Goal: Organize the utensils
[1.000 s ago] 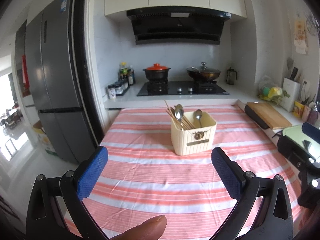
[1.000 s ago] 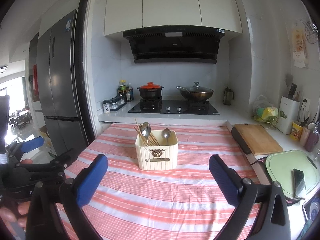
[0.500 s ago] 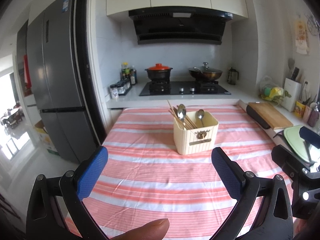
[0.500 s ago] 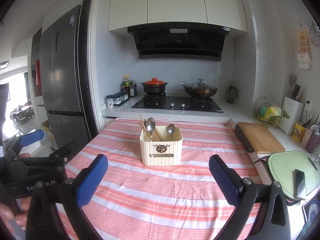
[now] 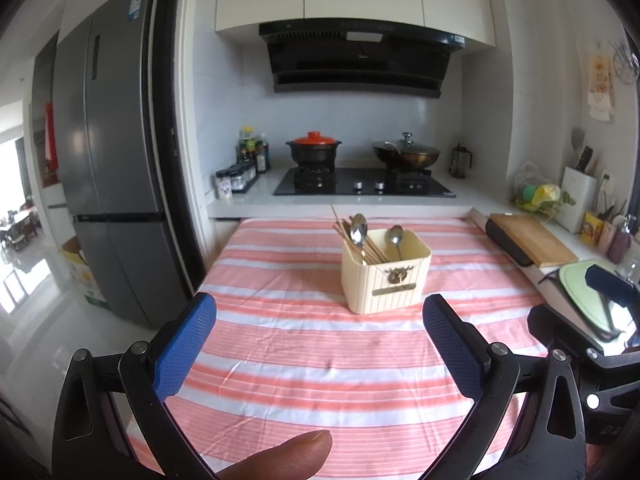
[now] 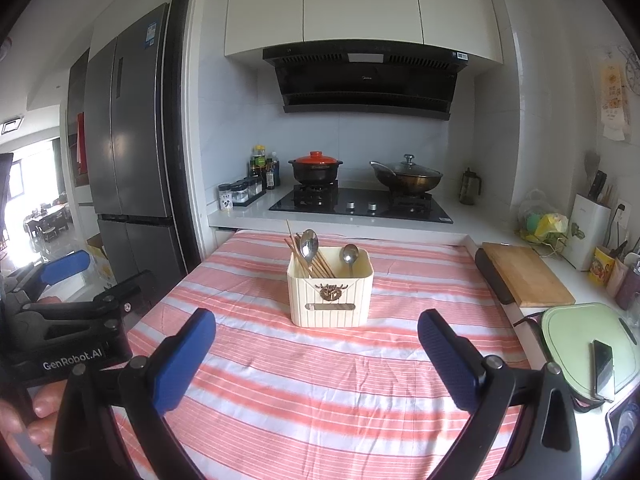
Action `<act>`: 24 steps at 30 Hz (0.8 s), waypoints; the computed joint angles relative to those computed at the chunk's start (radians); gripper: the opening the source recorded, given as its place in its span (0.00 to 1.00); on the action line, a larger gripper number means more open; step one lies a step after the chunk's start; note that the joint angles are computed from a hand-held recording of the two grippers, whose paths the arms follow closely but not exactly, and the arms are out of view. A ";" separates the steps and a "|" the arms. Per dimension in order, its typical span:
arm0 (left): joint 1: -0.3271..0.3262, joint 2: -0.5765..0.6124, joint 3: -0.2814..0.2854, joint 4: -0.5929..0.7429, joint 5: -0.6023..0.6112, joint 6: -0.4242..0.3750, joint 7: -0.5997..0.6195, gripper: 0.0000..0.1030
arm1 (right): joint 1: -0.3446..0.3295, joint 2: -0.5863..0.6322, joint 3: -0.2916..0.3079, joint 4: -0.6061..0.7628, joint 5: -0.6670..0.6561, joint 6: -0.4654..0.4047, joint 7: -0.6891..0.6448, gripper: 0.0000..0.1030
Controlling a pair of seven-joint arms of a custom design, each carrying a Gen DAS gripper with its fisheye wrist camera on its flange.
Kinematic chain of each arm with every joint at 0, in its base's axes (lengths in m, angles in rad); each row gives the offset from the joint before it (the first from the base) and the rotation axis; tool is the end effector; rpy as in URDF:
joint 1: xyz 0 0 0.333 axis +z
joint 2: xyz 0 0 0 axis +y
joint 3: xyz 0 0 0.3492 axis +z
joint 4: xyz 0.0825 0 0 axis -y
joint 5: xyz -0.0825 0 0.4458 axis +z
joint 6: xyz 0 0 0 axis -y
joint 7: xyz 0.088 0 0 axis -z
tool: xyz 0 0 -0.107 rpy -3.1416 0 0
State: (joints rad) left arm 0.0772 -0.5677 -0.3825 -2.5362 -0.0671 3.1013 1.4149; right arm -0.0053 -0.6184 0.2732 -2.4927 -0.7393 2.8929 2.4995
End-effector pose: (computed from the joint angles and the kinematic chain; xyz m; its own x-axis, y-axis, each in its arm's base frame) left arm 0.4418 -0.1611 0.5896 -0.1510 -0.9885 -0.0016 -0.4401 0.0687 -0.8953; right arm 0.4238 0.1785 0.5974 -0.0243 -0.9983 0.0531 -0.4484 -0.0366 -0.8931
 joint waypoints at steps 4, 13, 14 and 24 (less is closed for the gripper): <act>0.017 -0.005 -0.020 -0.001 0.010 0.001 -0.009 1.00 | -0.002 0.000 0.002 0.000 0.000 0.000 0.000 1.00; 0.032 -0.007 -0.034 -0.001 0.023 -0.004 -0.027 1.00 | -0.001 0.001 0.003 0.001 0.002 0.000 0.000 1.00; 0.033 -0.008 -0.035 -0.001 0.024 -0.005 -0.029 1.00 | -0.001 0.001 0.002 0.001 0.002 0.000 0.000 1.00; 0.043 -0.010 -0.040 0.000 0.039 -0.011 -0.042 1.00 | -0.001 -0.003 0.002 -0.003 0.004 0.007 -0.005 1.00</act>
State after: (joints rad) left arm 0.1202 -0.5774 -0.4226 -2.5365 -0.0279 3.0905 1.3732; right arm -0.0066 -0.6211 0.2751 -2.4952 -0.7349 2.9002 2.4946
